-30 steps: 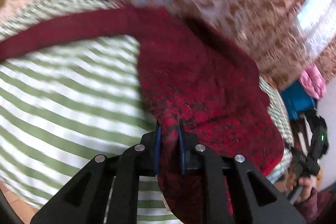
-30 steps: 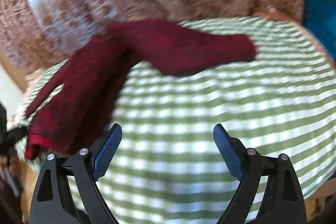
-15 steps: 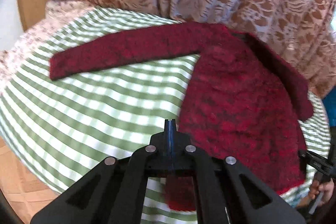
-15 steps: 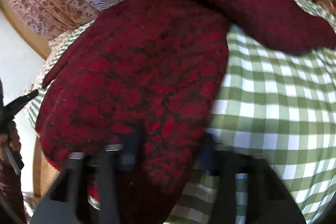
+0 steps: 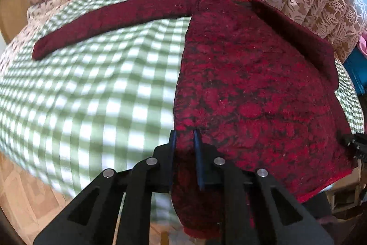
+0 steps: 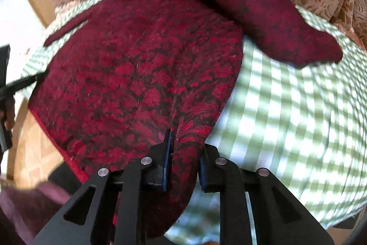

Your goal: Fold small clothes

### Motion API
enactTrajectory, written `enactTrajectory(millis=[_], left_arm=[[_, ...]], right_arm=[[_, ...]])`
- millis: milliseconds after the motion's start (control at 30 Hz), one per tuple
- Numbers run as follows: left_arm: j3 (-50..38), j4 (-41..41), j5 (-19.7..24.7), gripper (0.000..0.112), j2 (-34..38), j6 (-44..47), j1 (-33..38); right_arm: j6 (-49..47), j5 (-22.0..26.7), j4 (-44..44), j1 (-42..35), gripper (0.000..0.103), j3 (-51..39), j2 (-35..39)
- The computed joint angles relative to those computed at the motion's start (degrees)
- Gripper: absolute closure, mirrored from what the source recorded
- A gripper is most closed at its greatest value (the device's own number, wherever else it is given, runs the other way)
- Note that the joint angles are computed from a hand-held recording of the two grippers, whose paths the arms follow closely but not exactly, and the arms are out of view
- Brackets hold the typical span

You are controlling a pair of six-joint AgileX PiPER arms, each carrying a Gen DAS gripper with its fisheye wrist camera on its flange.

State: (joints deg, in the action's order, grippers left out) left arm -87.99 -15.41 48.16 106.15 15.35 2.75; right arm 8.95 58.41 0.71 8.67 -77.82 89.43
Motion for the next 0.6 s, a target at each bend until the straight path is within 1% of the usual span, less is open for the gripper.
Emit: enactTrajectory(millis=[100,133,167,200,233,267,300,333,400,433,500,533,600], left_arm=[[5.4,2.14,-0.21,0.097,-3.71,-1.7,-0.8],[5.89,1.81,-0.2,0.094,-3.96,-1.83,-0.68],[6.1,1.16,-0.09,0.093,-4.41,-2.18,-0.47],[6.03,0.72,-0.24,0.091,-4.72,-2.71,-0.41],[5.88,-0.18,-0.59,0.085,-5.15,-2.79,-0.31],[5.88,-0.97,-1.18,0.081,-5.58,-2.69,-0.21],[5.27,-1.23,-1.82,0.075,-5.55,-3.17,-0.45],[4.23,-1.31,-2.31,0.074,-5.42,-3.54,-0.94],[1.49,0.16,-2.7,0.073,-4.48,-5.07,-2.77],[-0.19,1.22,-2.77,0.07,-3.73,-6.11,-3.93],[-2.74,0.65,-2.21,0.069,-2.31,-6.16,-5.0],[-3.8,0.1,-1.8,0.069,-1.64,-6.03,-5.72],[-4.71,0.29,-1.5,0.067,-1.09,-6.12,-7.32]], right_arm=[[-2.84,1.65,5.14,-0.93,0.085,5.51,-4.85],[-4.32,2.49,7.14,-2.26,0.084,5.73,-5.37],[-6.14,3.05,9.58,-4.12,0.083,6.19,-6.21],[-8.24,3.7,12.52,-6.84,0.079,6.44,-7.24],[-10.84,4.83,16.46,-11.0,0.074,5.54,-7.36],[-12.1,5.13,18.56,-14.5,0.07,4.79,-7.46],[-12.26,4.21,19.62,-17.75,0.058,4.18,-7.74],[-12.51,2.63,21.36,-22.39,0.049,3.31,-7.57],[-12.61,0.57,24.38,-29.89,0.048,0.35,-4.82],[-11.63,-0.92,24.91,-33.2,0.048,-2.03,-2.25],[-9.68,-2.89,24.77,-37.65,0.048,-6.39,2.42],[-7.8,-3.17,24.55,-39.81,0.048,-10.62,6.47],[-4.54,-3.69,23.8,-41.69,0.048,-16.87,12.42]])
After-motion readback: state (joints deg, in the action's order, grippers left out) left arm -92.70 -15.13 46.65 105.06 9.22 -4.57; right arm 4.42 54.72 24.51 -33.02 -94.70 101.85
